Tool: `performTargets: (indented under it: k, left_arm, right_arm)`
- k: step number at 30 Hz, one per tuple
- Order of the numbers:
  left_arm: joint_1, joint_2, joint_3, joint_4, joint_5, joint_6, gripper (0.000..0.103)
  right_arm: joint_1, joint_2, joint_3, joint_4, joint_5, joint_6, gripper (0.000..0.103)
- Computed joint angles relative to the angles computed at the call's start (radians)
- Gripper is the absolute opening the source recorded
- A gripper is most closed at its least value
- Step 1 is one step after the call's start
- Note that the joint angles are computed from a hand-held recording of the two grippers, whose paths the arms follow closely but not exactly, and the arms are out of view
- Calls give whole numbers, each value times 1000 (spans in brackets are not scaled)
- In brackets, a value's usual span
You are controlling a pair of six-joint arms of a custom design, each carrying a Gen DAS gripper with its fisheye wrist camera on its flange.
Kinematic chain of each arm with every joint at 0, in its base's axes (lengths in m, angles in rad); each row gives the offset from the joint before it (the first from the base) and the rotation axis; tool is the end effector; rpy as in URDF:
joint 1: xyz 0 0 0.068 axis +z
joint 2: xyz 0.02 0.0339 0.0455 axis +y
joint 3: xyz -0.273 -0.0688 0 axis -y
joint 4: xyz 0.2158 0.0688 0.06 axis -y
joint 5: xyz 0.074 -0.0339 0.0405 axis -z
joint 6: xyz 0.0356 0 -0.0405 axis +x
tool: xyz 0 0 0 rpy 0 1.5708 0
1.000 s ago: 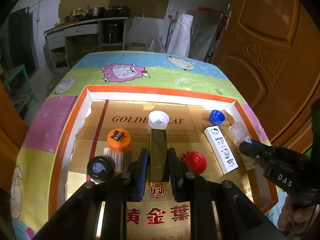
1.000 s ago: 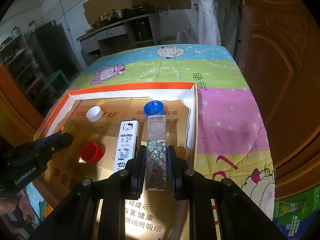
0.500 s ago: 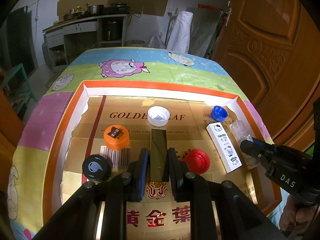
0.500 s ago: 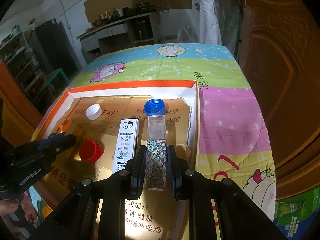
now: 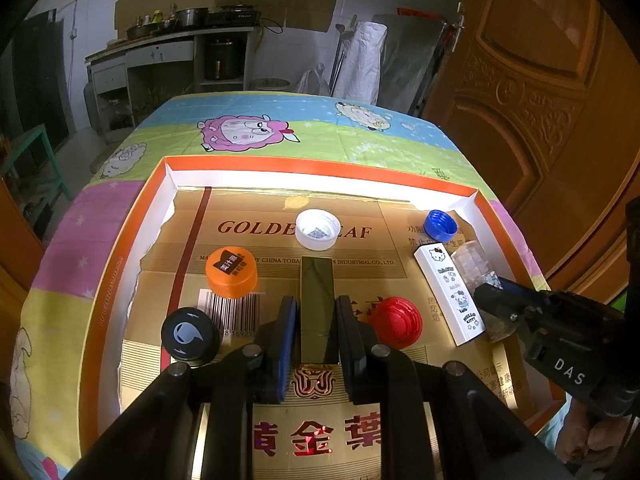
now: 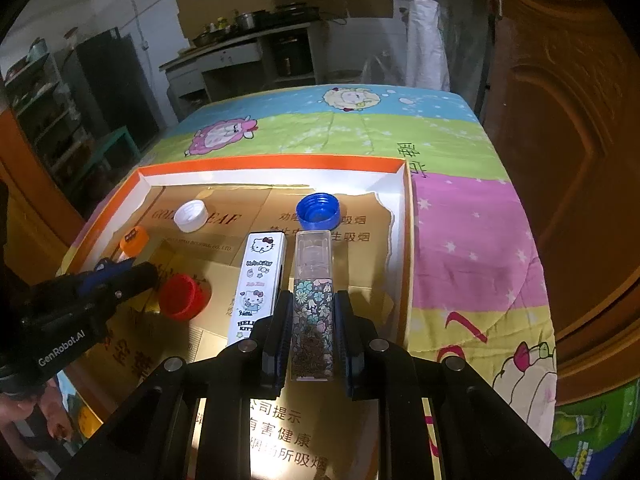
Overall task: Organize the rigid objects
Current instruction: 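Lower the gold box into the tray and open the left gripper while the right releases the bottle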
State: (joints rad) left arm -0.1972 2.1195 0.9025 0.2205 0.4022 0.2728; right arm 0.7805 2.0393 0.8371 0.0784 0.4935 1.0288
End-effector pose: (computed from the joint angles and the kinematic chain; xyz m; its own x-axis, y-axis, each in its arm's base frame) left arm 0.3419 -0.0825 0.0751 -0.6881 0.3903 -0.6117 0.5963 0.7846 -0.1701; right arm 0.2410 0.2150 0.0824 -0.7368 0.3322 -0.5889 0.3043 0.9407 0.1500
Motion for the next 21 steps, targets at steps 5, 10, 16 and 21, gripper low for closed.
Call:
performTargets:
  k: [5,10,16,21]
  left_arm:
    - [3,4,7,-5,5,-7,20]
    - [9,4,3,4,9,-12,21]
    - [15,-3,-4,16,24,-15,34]
    - [19,-17,-16,29,34,-17,41]
  right_arm:
    - [1,8,3,11,7,-8,22]
    - [13,-3,2,-3,49,-4,35]
    - [12,-8,-2,-6,51,-5,35]
    - [15,-11,-4,-5,56,-2,35]
